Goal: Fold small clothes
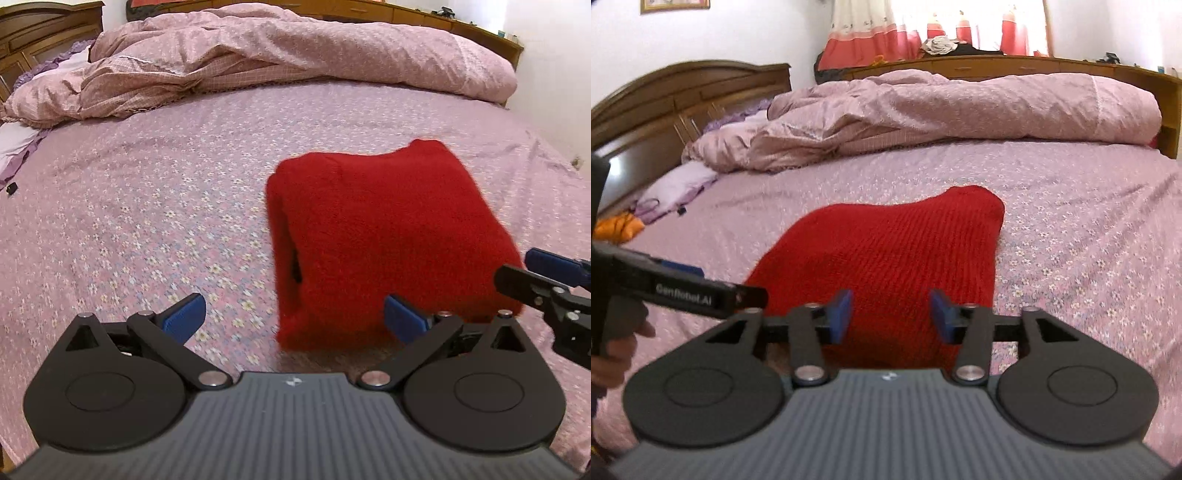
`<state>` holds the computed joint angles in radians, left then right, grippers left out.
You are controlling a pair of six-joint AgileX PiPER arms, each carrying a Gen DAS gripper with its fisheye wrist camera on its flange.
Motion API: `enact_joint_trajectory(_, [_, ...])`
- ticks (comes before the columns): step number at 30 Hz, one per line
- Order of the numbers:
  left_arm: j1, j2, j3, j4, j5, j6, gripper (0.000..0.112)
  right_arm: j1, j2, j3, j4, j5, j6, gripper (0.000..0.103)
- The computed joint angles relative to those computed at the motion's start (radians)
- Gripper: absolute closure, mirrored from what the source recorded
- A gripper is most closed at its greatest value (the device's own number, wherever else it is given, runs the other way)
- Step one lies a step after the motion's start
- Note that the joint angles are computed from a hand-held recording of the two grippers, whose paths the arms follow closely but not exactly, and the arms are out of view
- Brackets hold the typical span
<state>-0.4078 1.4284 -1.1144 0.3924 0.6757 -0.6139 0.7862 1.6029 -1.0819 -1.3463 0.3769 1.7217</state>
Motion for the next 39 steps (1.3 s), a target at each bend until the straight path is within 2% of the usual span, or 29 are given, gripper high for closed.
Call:
enact_joint_trajectory(3, [-0.044, -0.021, 0.000, -0.002, 0.046, -0.028, 0.009, 0.024, -0.030, 0.020, -0.005, 0.026, 0.019, 0.045])
enact_joint_trajectory(8, [-0.137, -0.037, 0.015, 0.064, 0.110, -0.122, 0.009, 0.073, -0.068, 0.053, -0.005, 0.099, 0.075, 0.025])
enact_joint_trajectory(20, [-0.151, -0.013, 0.018, 0.016, 0.140, -0.119, 0.009, 0.115, -0.045, 0.074, 0.080, 0.172, 0.081, 0.025])
enact_joint_trajectory(39, [-0.151, 0.028, 0.009, 0.015, 0.157, -0.122, 0.009, 0.064, -0.023, 0.082, 0.205, 0.107, 0.036, 0.025])
